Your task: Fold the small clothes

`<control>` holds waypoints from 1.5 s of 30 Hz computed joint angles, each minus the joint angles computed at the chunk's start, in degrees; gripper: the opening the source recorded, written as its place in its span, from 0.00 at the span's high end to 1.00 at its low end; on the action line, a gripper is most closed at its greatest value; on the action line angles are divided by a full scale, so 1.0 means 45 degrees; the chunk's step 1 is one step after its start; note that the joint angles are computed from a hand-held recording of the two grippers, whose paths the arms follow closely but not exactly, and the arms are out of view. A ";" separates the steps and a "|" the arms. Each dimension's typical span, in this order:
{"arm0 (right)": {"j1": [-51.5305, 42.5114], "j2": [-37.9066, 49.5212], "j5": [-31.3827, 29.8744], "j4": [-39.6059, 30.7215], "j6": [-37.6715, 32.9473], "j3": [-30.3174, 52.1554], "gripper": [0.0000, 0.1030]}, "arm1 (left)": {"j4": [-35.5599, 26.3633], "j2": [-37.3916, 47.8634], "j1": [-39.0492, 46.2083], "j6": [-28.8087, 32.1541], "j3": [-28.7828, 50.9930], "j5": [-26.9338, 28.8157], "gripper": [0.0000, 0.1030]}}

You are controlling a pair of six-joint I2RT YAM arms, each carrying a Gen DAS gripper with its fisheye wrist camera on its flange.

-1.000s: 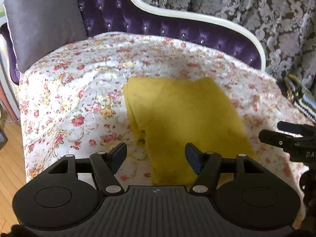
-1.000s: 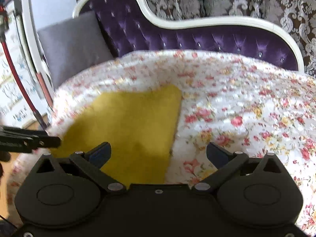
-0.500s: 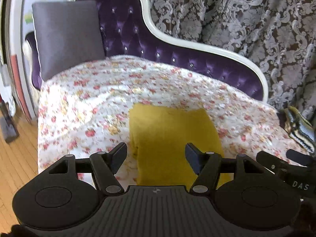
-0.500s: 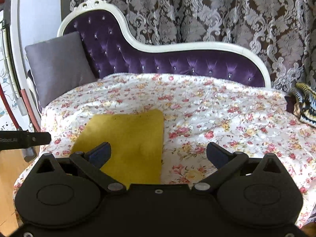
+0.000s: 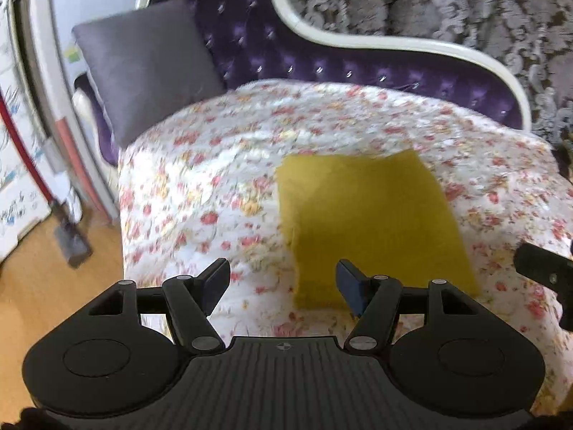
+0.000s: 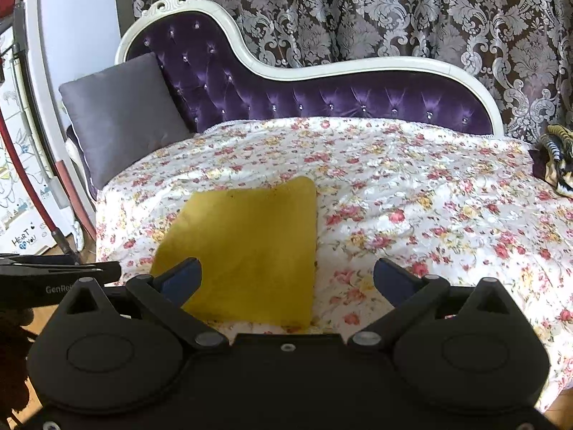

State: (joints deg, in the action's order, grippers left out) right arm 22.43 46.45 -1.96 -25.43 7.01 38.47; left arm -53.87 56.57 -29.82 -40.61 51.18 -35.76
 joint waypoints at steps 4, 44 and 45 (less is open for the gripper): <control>-0.0055 -0.0143 -0.0111 -0.0238 0.0088 -0.0127 0.01 | -0.0183 -0.0368 0.0703 -0.0423 -0.0090 0.1206 0.38; -0.0406 0.0032 -0.0806 -0.0491 0.0095 -0.0237 0.01 | -0.1031 0.0143 -0.0754 -0.0776 -0.0322 0.0837 0.39; -0.0385 0.0032 -0.0808 -0.0494 0.0079 -0.0232 0.01 | -0.1050 0.0132 -0.0766 -0.0777 -0.0318 0.0810 0.39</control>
State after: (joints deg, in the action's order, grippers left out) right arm 20.70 46.59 -5.60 -27.65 7.37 37.42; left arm -58.59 57.17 -33.27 -44.10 49.75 -32.12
